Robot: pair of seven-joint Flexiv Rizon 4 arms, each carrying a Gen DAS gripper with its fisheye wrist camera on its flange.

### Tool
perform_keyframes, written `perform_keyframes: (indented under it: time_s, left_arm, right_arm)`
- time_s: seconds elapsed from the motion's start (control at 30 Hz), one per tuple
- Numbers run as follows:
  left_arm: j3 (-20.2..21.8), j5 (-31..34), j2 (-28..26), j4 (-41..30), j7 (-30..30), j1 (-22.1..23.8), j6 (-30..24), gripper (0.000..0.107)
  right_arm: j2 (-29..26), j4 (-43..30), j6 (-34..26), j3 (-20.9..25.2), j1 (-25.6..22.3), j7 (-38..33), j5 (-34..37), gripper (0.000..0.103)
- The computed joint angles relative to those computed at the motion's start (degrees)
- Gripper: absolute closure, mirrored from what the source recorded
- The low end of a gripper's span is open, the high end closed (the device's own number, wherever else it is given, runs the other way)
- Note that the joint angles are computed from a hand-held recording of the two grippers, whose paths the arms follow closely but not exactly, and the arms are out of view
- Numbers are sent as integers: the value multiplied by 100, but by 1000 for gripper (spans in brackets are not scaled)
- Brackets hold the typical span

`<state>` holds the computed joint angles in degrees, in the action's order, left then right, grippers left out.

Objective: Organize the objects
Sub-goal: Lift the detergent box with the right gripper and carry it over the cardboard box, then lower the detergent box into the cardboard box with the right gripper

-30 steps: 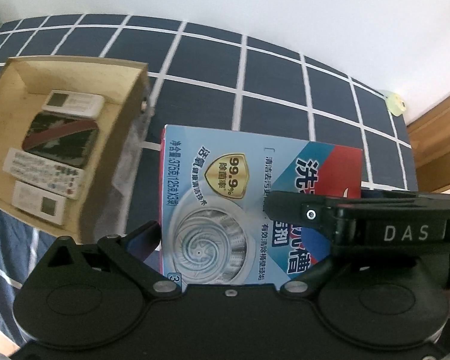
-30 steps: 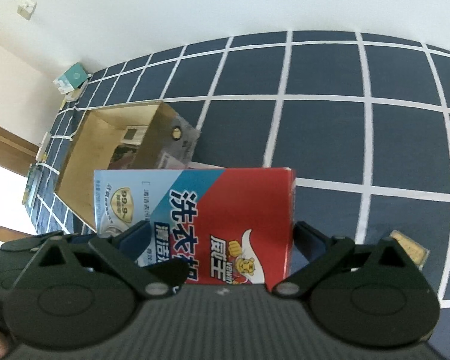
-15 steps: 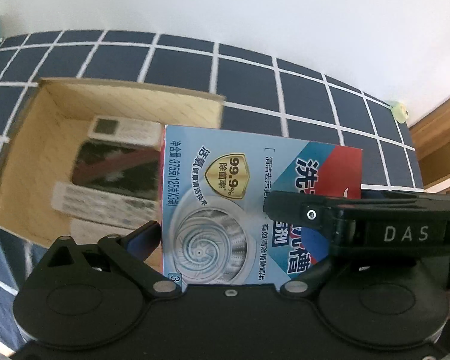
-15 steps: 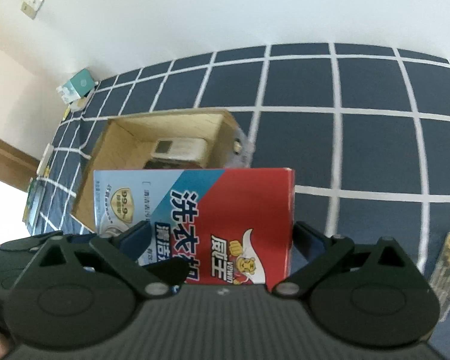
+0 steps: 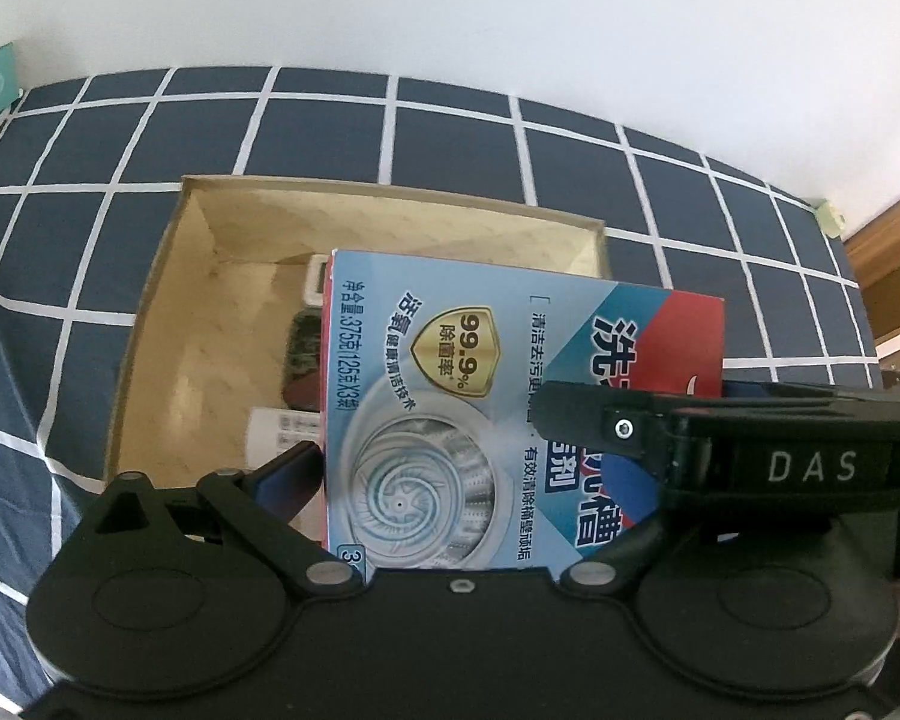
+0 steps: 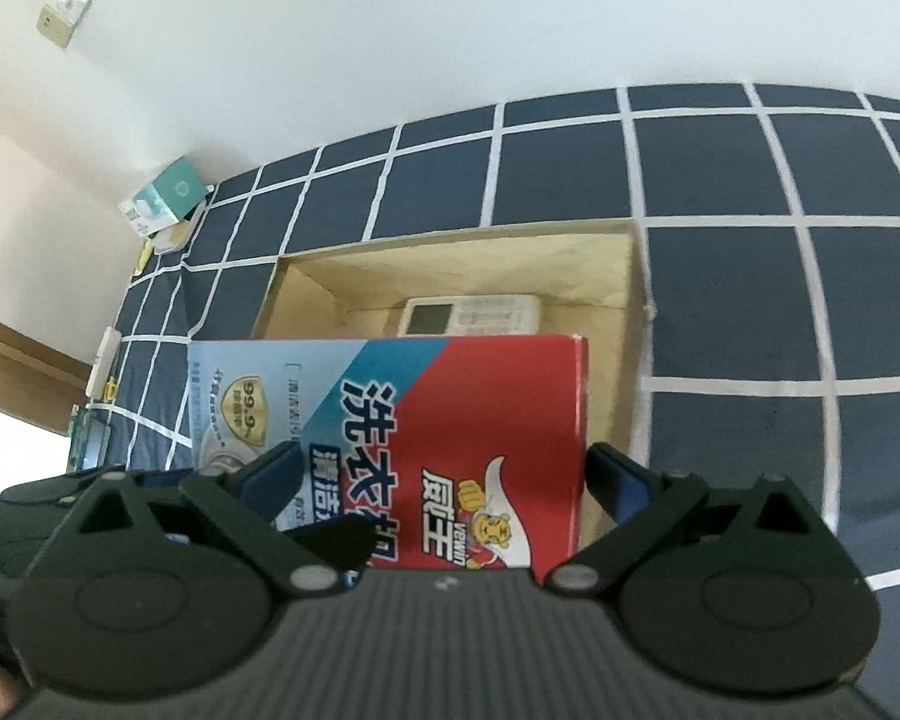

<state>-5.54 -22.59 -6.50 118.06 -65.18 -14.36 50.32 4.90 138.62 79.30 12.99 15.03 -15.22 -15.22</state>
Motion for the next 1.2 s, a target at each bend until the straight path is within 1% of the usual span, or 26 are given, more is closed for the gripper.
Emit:
perform_keyframes:
  time_s: [0.13,0.27,0.5,0.67,0.93,1.2]
  left_arm:
    - [32,-87,-163,-131,155,128,-88,8]
    - [31,-114,-418,-348,208,243,-180,8]
    - [-2,108,-1036,-928,168,371,-418,10]
    - [-30,303,-1580,-1452,104,416,-633,10]
    - [-32,610,-2323,-2207,-33,411,-949,11]
    - [-64,647,-2720,-2649,-116,418,-1177,11]
  right_arm:
    - [-302,-277,-77,-46,67,66,-60,3]
    - [-601,-574,-168,-136,138,-227,134,3]
    - [-1194,-1071,-245,-217,145,-776,671,3]
    - [-1684,-1446,-255,-166,-3,-1294,1247,3]
    - [-2381,-2054,-449,-35,-296,-1986,1892,6]
    - [-2706,-2410,-687,-13,-455,-2340,2199,6]
